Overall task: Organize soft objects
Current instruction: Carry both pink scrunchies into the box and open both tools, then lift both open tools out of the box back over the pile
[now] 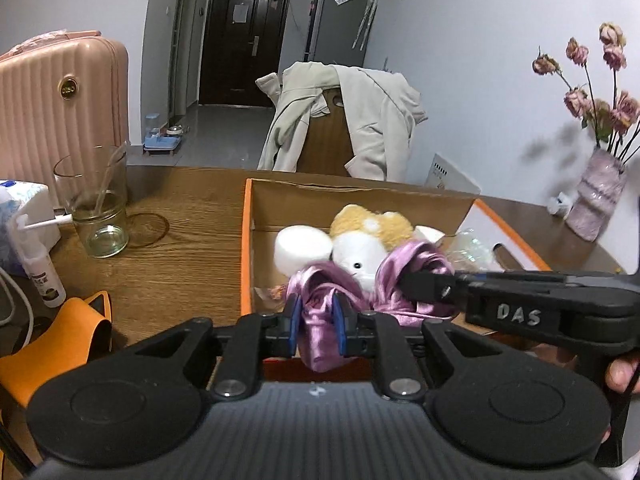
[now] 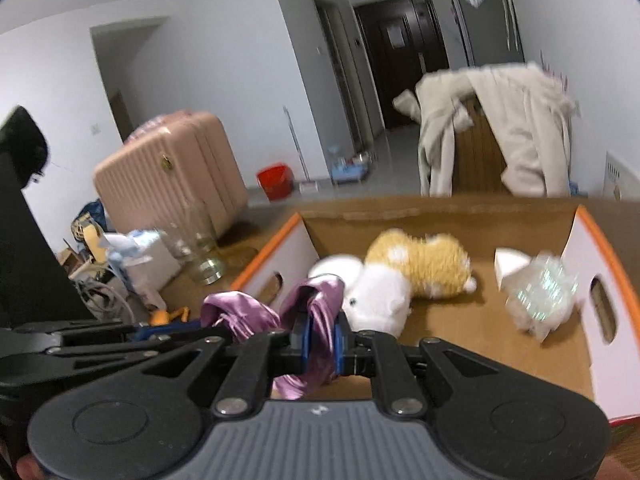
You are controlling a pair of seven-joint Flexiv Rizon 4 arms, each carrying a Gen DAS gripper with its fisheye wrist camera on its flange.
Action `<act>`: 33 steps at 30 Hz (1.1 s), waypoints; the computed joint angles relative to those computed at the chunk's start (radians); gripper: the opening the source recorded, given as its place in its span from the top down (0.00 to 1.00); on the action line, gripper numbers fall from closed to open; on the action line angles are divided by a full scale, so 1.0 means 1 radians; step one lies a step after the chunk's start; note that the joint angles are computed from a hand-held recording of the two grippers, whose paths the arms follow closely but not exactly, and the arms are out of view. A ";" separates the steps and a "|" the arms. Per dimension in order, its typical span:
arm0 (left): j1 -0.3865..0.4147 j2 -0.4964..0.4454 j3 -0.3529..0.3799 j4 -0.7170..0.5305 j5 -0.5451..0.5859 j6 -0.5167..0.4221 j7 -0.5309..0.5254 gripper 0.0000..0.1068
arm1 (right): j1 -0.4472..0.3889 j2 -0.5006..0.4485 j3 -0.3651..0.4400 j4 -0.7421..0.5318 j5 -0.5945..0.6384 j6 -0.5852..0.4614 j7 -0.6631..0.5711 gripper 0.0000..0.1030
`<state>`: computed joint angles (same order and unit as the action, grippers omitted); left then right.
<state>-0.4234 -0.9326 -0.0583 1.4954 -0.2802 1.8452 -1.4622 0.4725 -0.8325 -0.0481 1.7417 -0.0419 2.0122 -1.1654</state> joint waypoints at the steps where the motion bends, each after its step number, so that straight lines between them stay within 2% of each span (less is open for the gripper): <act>1: -0.007 -0.004 0.010 -0.002 -0.005 0.003 -0.003 0.76 | -0.015 -0.008 0.015 -0.012 -0.015 -0.021 0.006 0.85; 4: -0.016 0.000 0.028 0.002 -0.007 0.001 0.002 0.68 | -0.091 -0.025 0.096 -0.035 -0.086 -0.071 0.032 0.79; 6: -0.029 0.007 0.048 0.012 -0.012 0.014 0.004 0.66 | -0.093 -0.023 0.099 -0.025 -0.097 -0.059 0.037 0.57; 7: -0.035 0.013 0.058 0.021 -0.016 0.018 0.005 0.65 | -0.080 -0.018 0.085 -0.017 -0.093 -0.051 0.037 0.54; 9: -0.047 0.030 0.072 0.044 -0.021 0.039 0.008 0.65 | -0.047 -0.002 0.049 0.002 -0.069 -0.026 0.032 0.53; 11: -0.047 0.055 0.068 0.080 -0.020 0.071 0.011 0.59 | -0.020 0.024 0.019 0.027 -0.041 -0.003 0.022 0.53; 14: -0.059 0.100 0.072 0.150 -0.024 0.131 0.023 0.56 | 0.015 0.073 -0.013 0.090 0.002 0.050 -0.020 0.49; 18: -0.111 0.158 0.102 0.258 -0.074 0.225 0.059 0.51 | 0.138 0.155 -0.117 0.201 0.143 0.077 -0.112 0.48; 21: -0.105 0.217 0.069 0.370 -0.082 0.308 0.067 0.43 | 0.228 0.222 -0.171 0.307 0.264 0.132 -0.208 0.47; 23: -0.096 0.257 0.041 0.455 -0.074 0.369 0.065 0.38 | 0.320 0.263 -0.227 0.377 0.376 0.167 -0.287 0.46; 25: -0.119 0.284 0.038 0.530 -0.100 0.442 0.079 0.33 | 0.392 0.297 -0.259 0.439 0.477 0.206 -0.356 0.45; 30: -0.213 0.323 0.023 0.679 -0.244 0.615 0.134 0.31 | 0.548 0.351 -0.266 0.567 0.722 0.345 -0.518 0.42; 33: -0.226 0.345 -0.023 0.766 -0.273 0.700 0.112 0.28 | 0.597 0.364 -0.214 0.617 0.839 0.430 -0.563 0.38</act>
<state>-0.6491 -0.5872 -0.0808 2.2615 -0.5534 2.5451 -1.3503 1.0694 -0.4681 -0.2621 2.3582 0.7976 2.4420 -1.7286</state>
